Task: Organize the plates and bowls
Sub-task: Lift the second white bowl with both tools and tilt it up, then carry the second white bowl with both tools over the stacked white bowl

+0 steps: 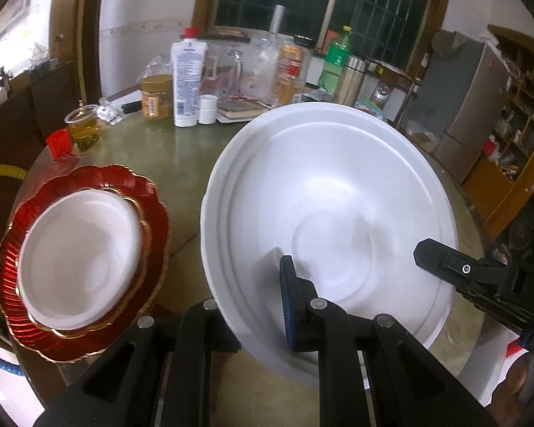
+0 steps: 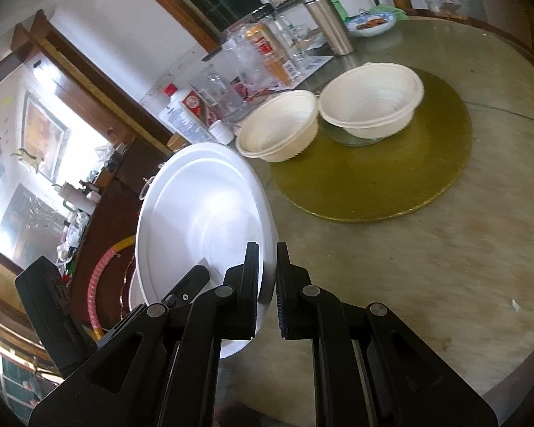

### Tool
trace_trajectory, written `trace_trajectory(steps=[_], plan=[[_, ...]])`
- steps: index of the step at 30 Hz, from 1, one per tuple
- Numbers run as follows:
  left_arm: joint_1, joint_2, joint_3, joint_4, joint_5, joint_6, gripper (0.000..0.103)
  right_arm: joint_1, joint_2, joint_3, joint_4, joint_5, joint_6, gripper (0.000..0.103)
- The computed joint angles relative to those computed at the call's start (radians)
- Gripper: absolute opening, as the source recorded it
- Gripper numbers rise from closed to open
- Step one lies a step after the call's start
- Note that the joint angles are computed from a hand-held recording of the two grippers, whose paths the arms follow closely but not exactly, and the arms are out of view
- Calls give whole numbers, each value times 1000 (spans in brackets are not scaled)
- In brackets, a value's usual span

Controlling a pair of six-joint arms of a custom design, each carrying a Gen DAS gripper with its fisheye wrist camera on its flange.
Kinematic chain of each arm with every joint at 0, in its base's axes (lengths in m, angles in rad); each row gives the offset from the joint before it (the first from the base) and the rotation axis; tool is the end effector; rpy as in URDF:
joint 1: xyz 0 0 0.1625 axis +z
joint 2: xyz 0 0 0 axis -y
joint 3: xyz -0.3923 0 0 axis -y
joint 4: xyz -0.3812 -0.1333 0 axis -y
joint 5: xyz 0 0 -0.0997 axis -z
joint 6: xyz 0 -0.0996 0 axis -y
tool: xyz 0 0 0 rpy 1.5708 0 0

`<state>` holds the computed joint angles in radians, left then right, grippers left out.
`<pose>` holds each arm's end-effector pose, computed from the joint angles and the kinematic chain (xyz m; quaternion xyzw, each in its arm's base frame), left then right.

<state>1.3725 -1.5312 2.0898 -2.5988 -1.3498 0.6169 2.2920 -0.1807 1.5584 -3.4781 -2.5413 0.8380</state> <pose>0.0592 -0.4930 0.3109 0.3596 0.8976 -0.2038 0.1529 0.4171 -0.3970 -0.1393 -0.1717 -0.8451 0.4811 0.1574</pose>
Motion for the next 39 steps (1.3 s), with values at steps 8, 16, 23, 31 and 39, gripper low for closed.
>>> trace_trajectory(steps=[8, 16, 23, 31, 39], plan=[[31, 1, -41, -12, -13, -11, 15, -5, 32, -91, 22, 38, -87, 8], [69, 2, -91, -27, -13, -20, 15, -17, 83, -217, 64, 104, -173, 9], [106, 15, -137, -37, -7, -30, 15, -26, 128, -315, 114, 163, -217, 8], [135, 22, -178, -54, 20, -37, 15, -43, 186, -437, 193, 238, -260, 9], [172, 59, -246, -40, 39, -40, 15, -66, 245, -559, 290, 312, -282, 9]])
